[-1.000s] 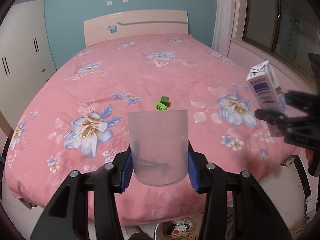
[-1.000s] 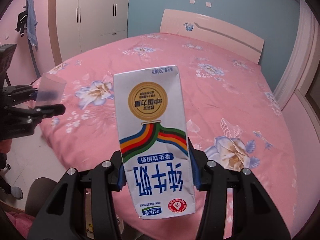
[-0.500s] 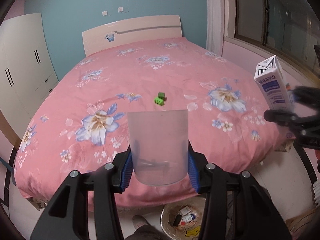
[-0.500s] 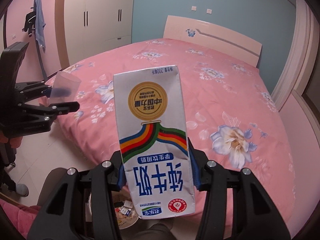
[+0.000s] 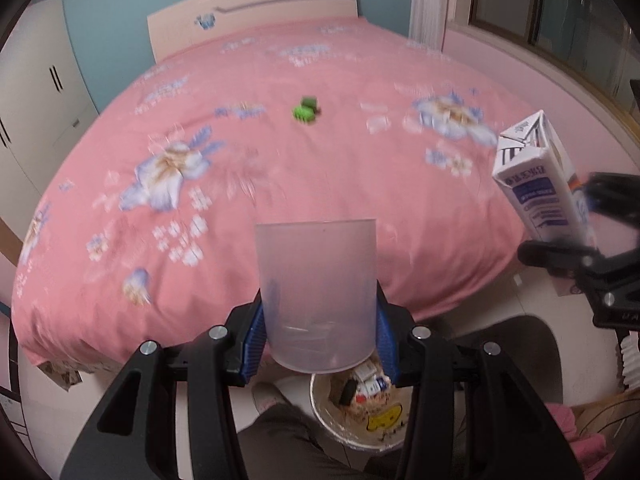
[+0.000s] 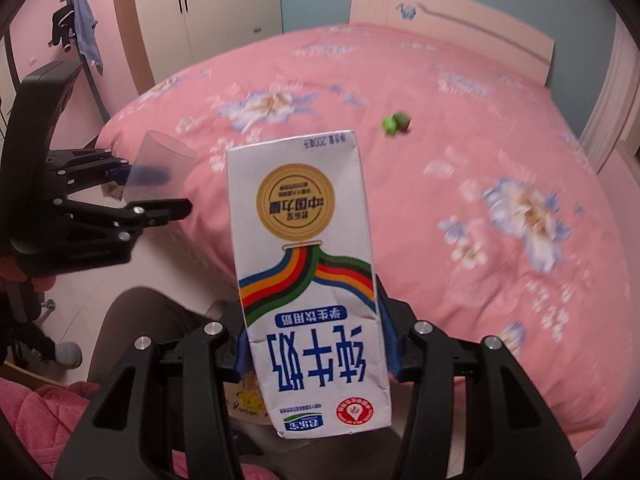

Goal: Collect trash
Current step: 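Lift the clear cup and milk carton and carry them down toward the trash bowl, then open the left tool over the bowl while the right tool releases the milk carton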

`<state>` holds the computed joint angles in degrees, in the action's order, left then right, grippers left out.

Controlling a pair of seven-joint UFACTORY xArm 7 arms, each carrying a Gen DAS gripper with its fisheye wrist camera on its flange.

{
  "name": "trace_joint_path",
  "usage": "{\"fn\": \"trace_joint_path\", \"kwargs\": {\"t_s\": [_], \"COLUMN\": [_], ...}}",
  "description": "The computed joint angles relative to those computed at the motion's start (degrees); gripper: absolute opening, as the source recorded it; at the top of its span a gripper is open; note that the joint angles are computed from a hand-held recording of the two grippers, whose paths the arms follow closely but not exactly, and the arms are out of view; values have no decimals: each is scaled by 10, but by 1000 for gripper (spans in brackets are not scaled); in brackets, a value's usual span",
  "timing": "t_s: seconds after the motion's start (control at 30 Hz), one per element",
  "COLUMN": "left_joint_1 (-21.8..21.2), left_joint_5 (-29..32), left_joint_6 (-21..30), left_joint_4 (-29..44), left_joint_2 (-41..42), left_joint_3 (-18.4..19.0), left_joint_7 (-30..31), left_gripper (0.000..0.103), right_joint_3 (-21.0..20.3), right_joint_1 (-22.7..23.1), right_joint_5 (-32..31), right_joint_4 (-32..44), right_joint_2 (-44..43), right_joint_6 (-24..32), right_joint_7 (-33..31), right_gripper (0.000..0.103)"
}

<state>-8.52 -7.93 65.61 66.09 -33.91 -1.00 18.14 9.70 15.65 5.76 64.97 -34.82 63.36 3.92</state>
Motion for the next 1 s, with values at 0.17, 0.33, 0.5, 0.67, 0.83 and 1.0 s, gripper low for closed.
{"fn": "trace_joint_path", "kwargs": {"t_s": [0.17,0.33,0.5,0.67,0.83,1.0], "left_joint_1": [-4,-10,-15,-16,-15,-18], "left_joint_5": [-4,-2,-7,-11,-10,-16], "left_joint_6": [7,10,22,25,24,27], "left_joint_4": [-48,-91,-126,-160,-197,-228], "left_joint_2": [-6,-14,-11,-5,6,25], "left_joint_3": [-5,-12,-13,-13,-14,-15], "left_joint_7": [-3,-3,-7,-12,-17,-21], "left_gripper": [49,49,49,49,49,49], "right_joint_3": [0,-5,-5,-4,-1,0], "right_joint_1": [15,28,40,53,65,72], "right_joint_5": [25,47,66,91,111,127], "right_joint_4": [-47,-85,-122,-157,-189,-213], "right_joint_2": [-2,1,12,35,67,109], "right_joint_6": [3,6,7,7,-4,-22], "right_joint_7": [9,10,13,19,27,35], "right_gripper": [50,50,50,50,50,50]}}
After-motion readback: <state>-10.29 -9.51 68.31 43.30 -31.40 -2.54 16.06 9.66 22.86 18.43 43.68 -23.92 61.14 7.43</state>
